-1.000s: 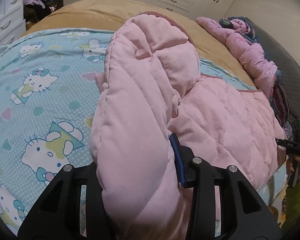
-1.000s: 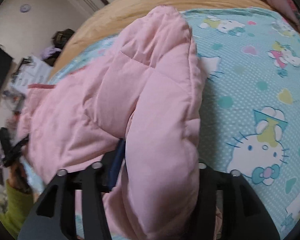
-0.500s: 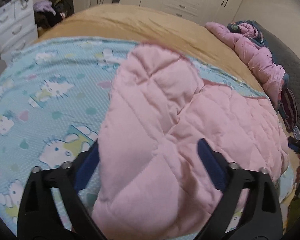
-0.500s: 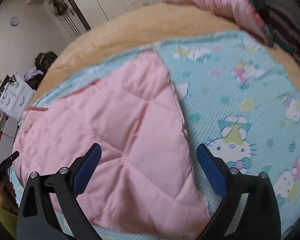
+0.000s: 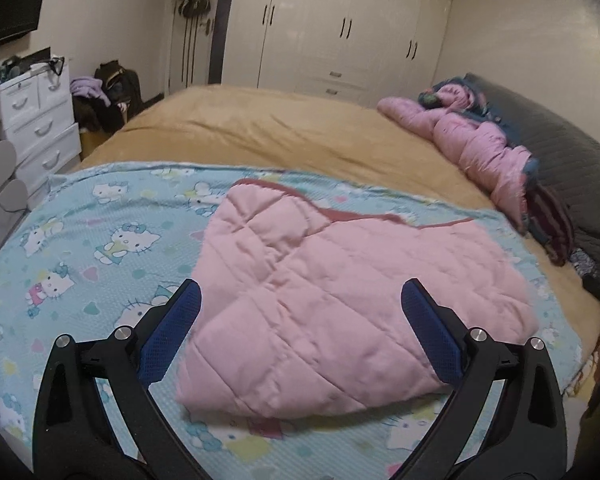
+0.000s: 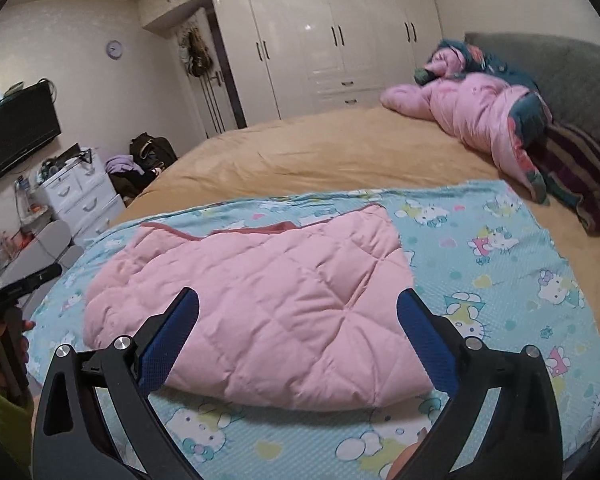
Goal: Fold large clothes
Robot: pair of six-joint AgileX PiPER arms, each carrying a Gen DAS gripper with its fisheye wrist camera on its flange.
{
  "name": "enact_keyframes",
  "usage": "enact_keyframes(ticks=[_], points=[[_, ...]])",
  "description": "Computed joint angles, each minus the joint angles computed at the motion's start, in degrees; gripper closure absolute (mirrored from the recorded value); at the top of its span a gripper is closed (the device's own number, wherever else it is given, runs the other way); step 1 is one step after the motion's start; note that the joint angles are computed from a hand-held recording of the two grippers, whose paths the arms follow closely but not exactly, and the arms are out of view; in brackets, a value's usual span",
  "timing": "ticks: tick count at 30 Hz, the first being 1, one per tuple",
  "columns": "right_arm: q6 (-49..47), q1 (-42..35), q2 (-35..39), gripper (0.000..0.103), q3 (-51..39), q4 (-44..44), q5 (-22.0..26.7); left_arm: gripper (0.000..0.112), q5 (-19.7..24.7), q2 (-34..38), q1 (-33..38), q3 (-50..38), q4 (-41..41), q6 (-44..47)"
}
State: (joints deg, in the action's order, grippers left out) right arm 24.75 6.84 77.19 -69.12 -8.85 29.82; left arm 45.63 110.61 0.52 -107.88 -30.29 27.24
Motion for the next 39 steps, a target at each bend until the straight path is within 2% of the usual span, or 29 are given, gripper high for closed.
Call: enact_keyframes(ticks=[3,7,16,19,21,22,26,36,39], points=[[9.10,4.79,-2.83,0.004,2.18,-9.48,0.87,0.019,-2.78,-4.71,-0.04,7.65,-3.42,3.98],[24.65,12.68,-5.59,0.004,5.82,-26.39,3.36,0.018,-6.90,-9.98,-0.36,17.05,-7.20,9.00],[51.31,27.24,-9.09,0.004,15.74,-48.04,10.59,0.018,-12.64,-18.66,-0.09,36.70,-20.76,25.11],[58.40,30.55,-9.69,0.004,19.68,-50.60,11.17,0.018,-16.44,-20.58,-0.98,42.61,-21.73,27.02],[63.29,33.10,-8.99,0.004,21.64,-52.20,13.43,0.018,-17.93,-21.39,-1.11,45.17,-23.40,28.58],[65.58,34.06,-8.74,0.004,22.74,-52.76,13.75,0.018,-18.72,-21.87,-0.86,46.92,-26.07,30.91],[69.20,35.60,-7.32,0.004,24.59,-52.37,13.63,0.018,-19.12,-23.05,0.11,50.58,-30.91,36.41],[68.63,36.46,-4.96,0.004,23.52,-51.69,13.40,0.018,-22.51,-22.80,-1.88,50.90,-20.62,27.31],[69.18,36.83,-4.81,0.004,23.58,-51.87,13.10,0.018,-22.75,-23.00,-1.91,50.99,-20.43,26.90]])
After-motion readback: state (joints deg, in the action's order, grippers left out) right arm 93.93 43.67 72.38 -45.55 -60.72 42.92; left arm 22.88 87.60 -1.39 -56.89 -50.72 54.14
